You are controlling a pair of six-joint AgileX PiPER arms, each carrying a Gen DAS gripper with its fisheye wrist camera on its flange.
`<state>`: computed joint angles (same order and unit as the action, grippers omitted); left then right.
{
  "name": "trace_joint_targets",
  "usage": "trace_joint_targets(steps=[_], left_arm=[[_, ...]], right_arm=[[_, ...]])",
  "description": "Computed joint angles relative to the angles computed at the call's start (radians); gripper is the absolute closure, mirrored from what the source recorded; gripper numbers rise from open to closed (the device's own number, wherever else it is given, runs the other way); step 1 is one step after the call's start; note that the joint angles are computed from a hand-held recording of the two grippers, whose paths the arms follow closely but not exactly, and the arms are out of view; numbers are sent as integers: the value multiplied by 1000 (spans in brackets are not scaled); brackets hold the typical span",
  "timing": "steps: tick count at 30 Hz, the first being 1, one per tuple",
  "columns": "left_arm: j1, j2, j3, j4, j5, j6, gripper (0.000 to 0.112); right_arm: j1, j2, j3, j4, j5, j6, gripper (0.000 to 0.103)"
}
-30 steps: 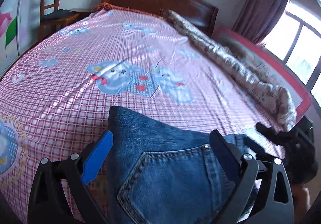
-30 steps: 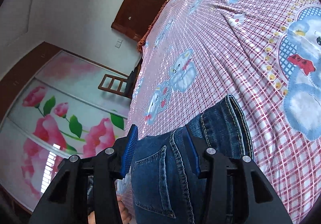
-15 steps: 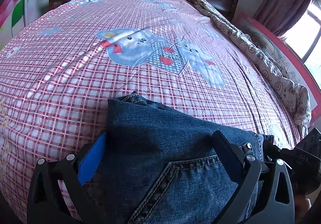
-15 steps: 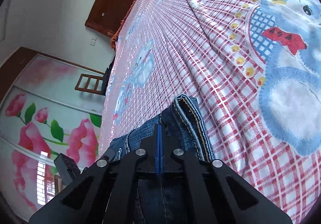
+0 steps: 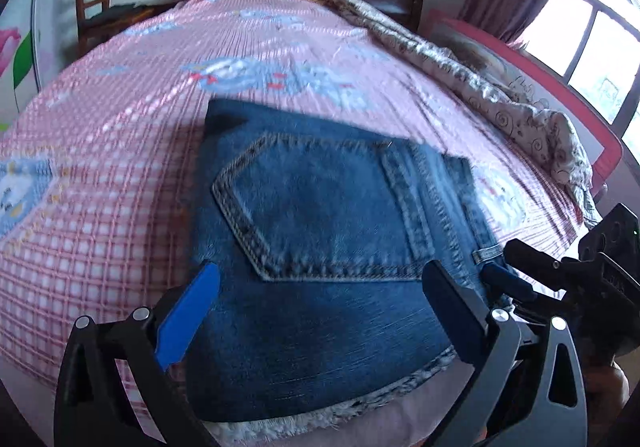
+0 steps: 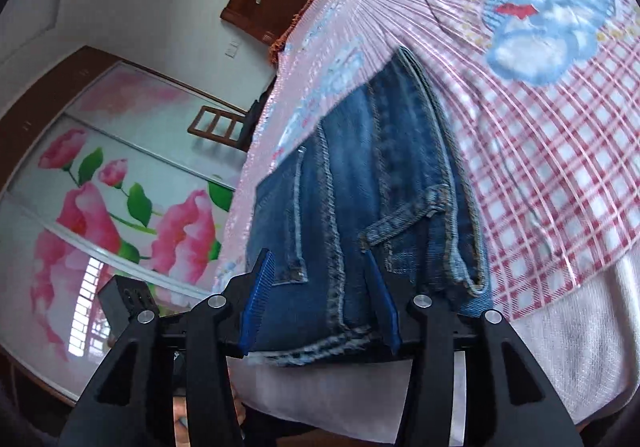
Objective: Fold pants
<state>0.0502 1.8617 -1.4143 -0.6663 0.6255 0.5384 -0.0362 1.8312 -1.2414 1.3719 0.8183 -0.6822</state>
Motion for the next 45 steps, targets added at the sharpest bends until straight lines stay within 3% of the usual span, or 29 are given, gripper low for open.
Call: trace_joint_targets(steps=[1, 2, 4, 6, 9, 12, 15, 16, 18, 21, 25, 27, 29, 34, 38, 40, 45], left_arm=[[-7, 2, 30, -30, -39, 40, 12], [-26, -20, 85, -40, -114, 105, 12], [-58, -35, 118, 29, -173, 114, 12], [-52, -41, 80, 86, -118, 20, 12], [15, -81, 75, -16, -48, 28, 12], [48, -145, 125, 56, -81, -32, 12], [61, -186, 176, 182, -117, -128, 12], [61, -189, 182, 220, -122, -160, 11], [77, -194, 215, 257, -154, -198, 11], [88, -177, 246, 338, -161, -316, 11], [97, -152, 246, 285, -151, -287, 11], [90, -159, 236, 321, -143, -313, 11], [91, -191, 245, 318, -154, -314, 11], [85, -251, 216, 141, -112, -178, 11], [4, -210, 131, 81, -79, -91, 11], [-37, -174, 97, 110, -67, -106, 11], [-125, -36, 1, 366, -15, -330, 12]], right_arm=[[-4, 0, 34, 54, -13, -86, 74], [-8, -1, 58, 87, -28, -132, 78], [-27, 11, 67, 126, 0, -133, 79], [-27, 6, 36, 64, 6, -59, 78], [-18, -37, 46, 37, -13, -25, 67], [7, -107, 99, 62, -71, -75, 66], [58, -167, 136, -14, -184, -79, 65], [69, -178, 144, -48, -217, -78, 55], [111, -191, 131, -159, -282, -38, 55], [132, -167, 105, -229, -281, -29, 40], [189, -164, 75, -395, -328, 55, 30], [193, -176, 77, -428, -328, 93, 30], [178, -204, 106, -364, -327, 69, 30], [145, -244, 137, -325, -322, 98, 29], [134, -261, 146, -330, -323, 125, 29], [125, -270, 150, -319, -320, 120, 29], [118, -281, 158, -314, -314, 122, 23]])
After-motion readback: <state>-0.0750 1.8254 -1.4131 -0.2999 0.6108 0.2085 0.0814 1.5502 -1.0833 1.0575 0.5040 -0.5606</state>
